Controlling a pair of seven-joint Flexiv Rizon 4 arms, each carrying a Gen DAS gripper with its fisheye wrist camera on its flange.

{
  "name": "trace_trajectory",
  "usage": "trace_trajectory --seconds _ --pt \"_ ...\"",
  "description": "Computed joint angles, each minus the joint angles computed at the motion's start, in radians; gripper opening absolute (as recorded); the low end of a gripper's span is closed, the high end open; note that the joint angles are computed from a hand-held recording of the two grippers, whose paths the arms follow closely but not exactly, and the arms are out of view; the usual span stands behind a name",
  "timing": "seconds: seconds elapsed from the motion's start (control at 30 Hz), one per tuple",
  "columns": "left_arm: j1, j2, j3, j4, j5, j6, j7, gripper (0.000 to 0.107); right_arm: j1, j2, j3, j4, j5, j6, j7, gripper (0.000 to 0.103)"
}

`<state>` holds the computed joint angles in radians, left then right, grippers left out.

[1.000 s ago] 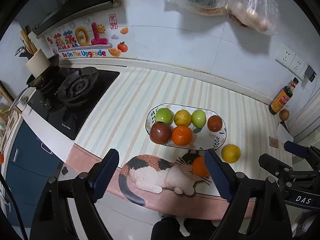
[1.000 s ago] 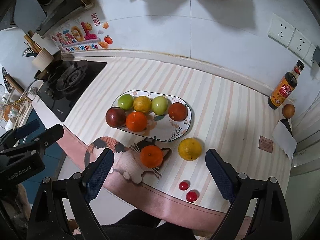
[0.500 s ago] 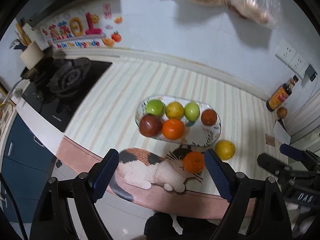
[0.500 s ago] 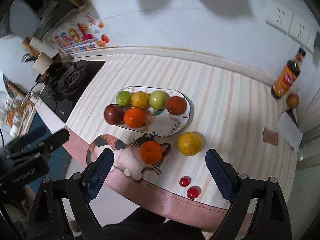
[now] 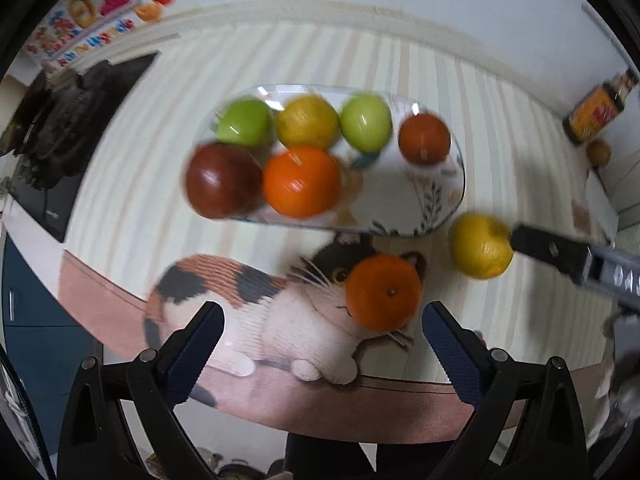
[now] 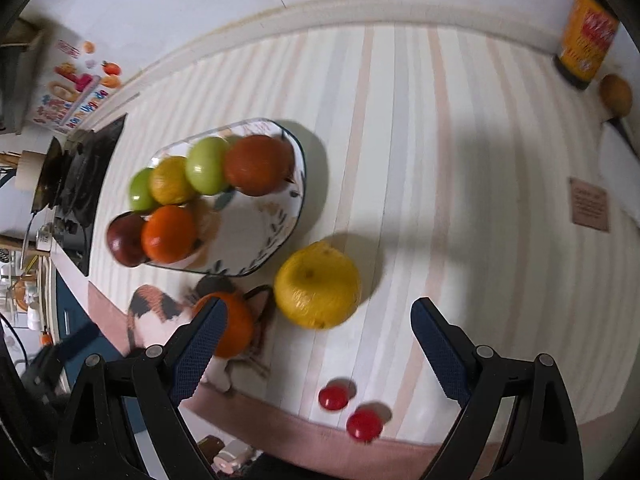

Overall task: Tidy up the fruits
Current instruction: 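Grasp the orange with the left tool while the right tool grasps the lemon, then place orange on plate with left tool while right tool places lemon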

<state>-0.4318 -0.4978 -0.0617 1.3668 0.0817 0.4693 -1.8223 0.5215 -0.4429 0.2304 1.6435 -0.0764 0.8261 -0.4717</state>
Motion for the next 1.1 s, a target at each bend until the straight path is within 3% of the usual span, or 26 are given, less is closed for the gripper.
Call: trace_trajectory --seconds 0.1,0.13,0.17,0.23,0.4,0.47,0.53,0.63,1.1 --pt "-0.005 -0.039 -0.008 -0.023 -0.003 -0.028 0.017 0.102 -0.028 -0.070 0.025 -0.057 0.063 -0.010 -0.064 0.088" --pt "-0.007 -0.052 -0.010 -0.030 -0.005 -0.036 0.024 0.102 -0.037 -0.091 0.034 -0.077 0.085 -0.024 -0.087 0.084" --pt "-0.007 -0.062 -0.011 -0.038 -0.010 -0.045 0.031 0.102 -0.039 -0.103 0.035 -0.085 0.096 -0.029 -0.095 0.072" --pt "-0.008 -0.084 -0.014 -0.049 -0.023 -0.056 0.038 0.102 -0.050 -0.109 0.045 -0.073 0.135 0.021 -0.119 0.067" --pt "-0.009 -0.118 -0.019 -0.066 -0.047 -0.051 0.063 0.101 -0.048 -0.085 0.043 -0.054 0.145 -0.028 -0.134 0.067" --pt "-0.010 -0.128 -0.022 -0.069 -0.057 -0.040 0.080 0.096 -0.052 -0.069 0.047 -0.035 0.163 -0.031 -0.137 0.067" --pt "-0.009 -0.137 -0.028 -0.069 -0.071 -0.025 0.101 0.076 -0.053 -0.054 0.049 -0.011 0.176 -0.021 -0.137 0.067" --pt "-0.004 -0.137 -0.036 -0.050 -0.107 0.005 0.113 0.062 -0.059 -0.053 0.057 -0.004 0.207 -0.004 -0.140 0.067" --pt "0.019 -0.072 -0.018 0.051 -0.116 0.046 0.096 0.061 -0.060 -0.070 0.060 -0.001 0.260 0.014 -0.160 0.067"
